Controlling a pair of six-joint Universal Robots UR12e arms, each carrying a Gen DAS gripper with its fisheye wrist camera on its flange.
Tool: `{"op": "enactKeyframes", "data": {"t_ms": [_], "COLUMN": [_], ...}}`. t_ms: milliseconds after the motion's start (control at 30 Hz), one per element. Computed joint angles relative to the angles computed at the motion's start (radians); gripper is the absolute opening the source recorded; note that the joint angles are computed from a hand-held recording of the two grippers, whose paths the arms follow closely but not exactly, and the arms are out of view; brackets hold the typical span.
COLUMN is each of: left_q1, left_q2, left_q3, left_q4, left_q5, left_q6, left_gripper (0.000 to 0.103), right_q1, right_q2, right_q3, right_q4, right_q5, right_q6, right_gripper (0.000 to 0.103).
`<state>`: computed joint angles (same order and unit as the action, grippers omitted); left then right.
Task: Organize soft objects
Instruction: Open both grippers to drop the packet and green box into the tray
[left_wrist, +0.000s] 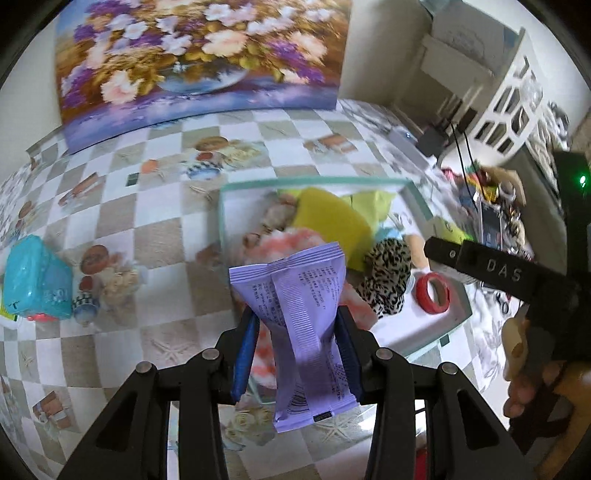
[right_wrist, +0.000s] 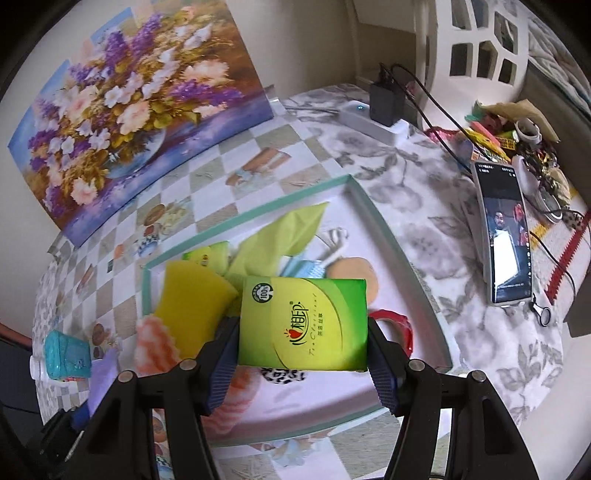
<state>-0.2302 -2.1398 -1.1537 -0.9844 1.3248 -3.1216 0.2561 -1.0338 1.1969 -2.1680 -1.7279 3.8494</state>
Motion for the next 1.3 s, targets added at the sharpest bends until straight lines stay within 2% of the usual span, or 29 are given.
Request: {"op": "enactKeyframes", "data": {"t_ms": [200,500,667,800,967,1033,1100,1300], "left_q1": [-0.019,-0.037,-0.042,-0.043,-0.038,-0.034,-0.031,-0.017], "left_q2": [-0.023,-0.061,-0.082,-0.093,-0.096,-0.096,-0.095,-0.079], "left_q3": [0.015,0.043,0.057,0.063,0.072,0.079,0.084,0.080], "left_q4": [-0.008,-0.029,-0.027,-0.011,-0.025,-0.045,-0.065,-0.085], "left_q5": [0.054,0.089,0.106,0.118,0.096,0.082,0.069,0.037], "left_q6": [0.004,0.026,0.033,0.031,0.026,0.020,0.006,-0.023], "left_gripper": [0.043,0.044,0.044,0.044,0.044,0.048,0.059,0.061], "right_q1": [-0.007,0.003,0.006,0.005,0.007,0.007,0.007,0.009], "right_q2": [0.006,0.034,0.041,0.039,0.043,0.042,0.042,0.034], "right_q3": [-0.003,-0.038,-0.046,-0.038,-0.044,-0.043,-0.044,-0.039], "right_q4": [0.038,0.117,0.136,0.120,0.130,0.125,0.120,0.082], "right_q5": [0.026,0.057,0.062,0.095,0.098,0.101,0.102,0.093], "right_q6": [-0.012,-0.070,-0.083,-0.087,-0.093,-0.093,-0.096,-0.098], "right_gripper": [0.066,0.067,0.067,0.067,0.067,0.068,0.069,0.073]}}
